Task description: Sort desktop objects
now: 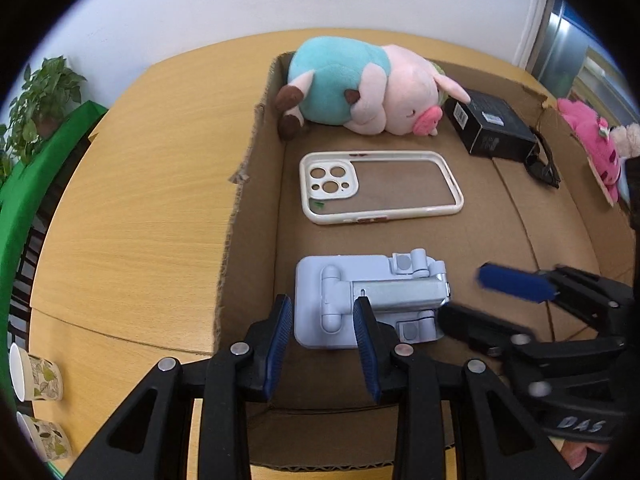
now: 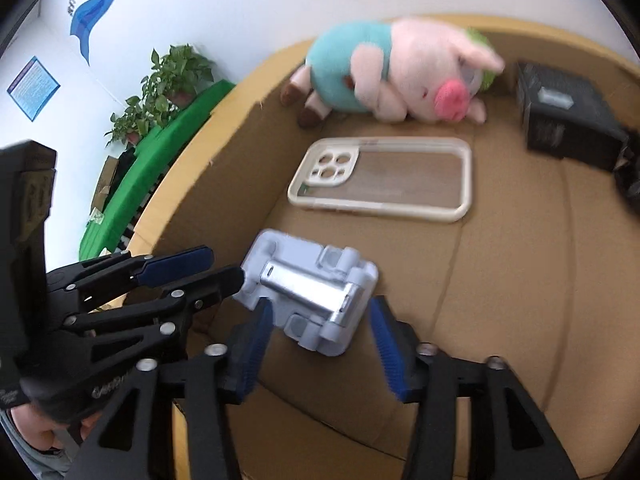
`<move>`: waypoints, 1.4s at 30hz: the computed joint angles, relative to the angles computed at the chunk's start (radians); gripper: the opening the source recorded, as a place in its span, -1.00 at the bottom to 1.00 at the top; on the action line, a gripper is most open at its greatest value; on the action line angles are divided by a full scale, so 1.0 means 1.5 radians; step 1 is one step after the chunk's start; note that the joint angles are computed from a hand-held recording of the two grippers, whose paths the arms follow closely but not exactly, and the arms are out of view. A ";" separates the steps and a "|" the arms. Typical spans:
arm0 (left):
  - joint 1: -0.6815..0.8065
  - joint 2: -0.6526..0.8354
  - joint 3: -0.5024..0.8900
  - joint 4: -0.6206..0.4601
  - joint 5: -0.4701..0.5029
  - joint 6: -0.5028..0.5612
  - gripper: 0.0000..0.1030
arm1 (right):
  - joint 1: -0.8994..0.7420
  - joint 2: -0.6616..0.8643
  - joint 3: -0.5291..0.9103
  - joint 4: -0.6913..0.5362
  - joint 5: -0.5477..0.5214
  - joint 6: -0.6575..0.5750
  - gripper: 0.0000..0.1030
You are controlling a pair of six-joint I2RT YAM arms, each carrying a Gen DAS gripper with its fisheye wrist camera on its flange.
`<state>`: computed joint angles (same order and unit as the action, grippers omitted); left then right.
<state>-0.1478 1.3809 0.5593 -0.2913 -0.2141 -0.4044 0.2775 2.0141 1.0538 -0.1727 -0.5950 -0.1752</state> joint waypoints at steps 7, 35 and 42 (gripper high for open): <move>-0.144 -0.319 -0.110 0.022 -0.149 -0.059 0.54 | -0.130 -0.327 -0.276 0.249 0.033 -0.020 0.99; -0.396 0.107 -0.187 0.475 -0.459 -0.183 0.81 | -0.278 -0.152 -0.471 0.700 0.081 -0.045 1.00; -0.396 0.108 -0.187 0.485 -0.441 -0.166 0.99 | -0.279 -0.150 -0.461 0.683 0.076 -0.050 1.00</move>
<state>-0.7419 1.5424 0.2781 0.4365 -0.8753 -0.6540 -0.1412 1.7895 0.3621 0.8514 -0.4804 -0.2509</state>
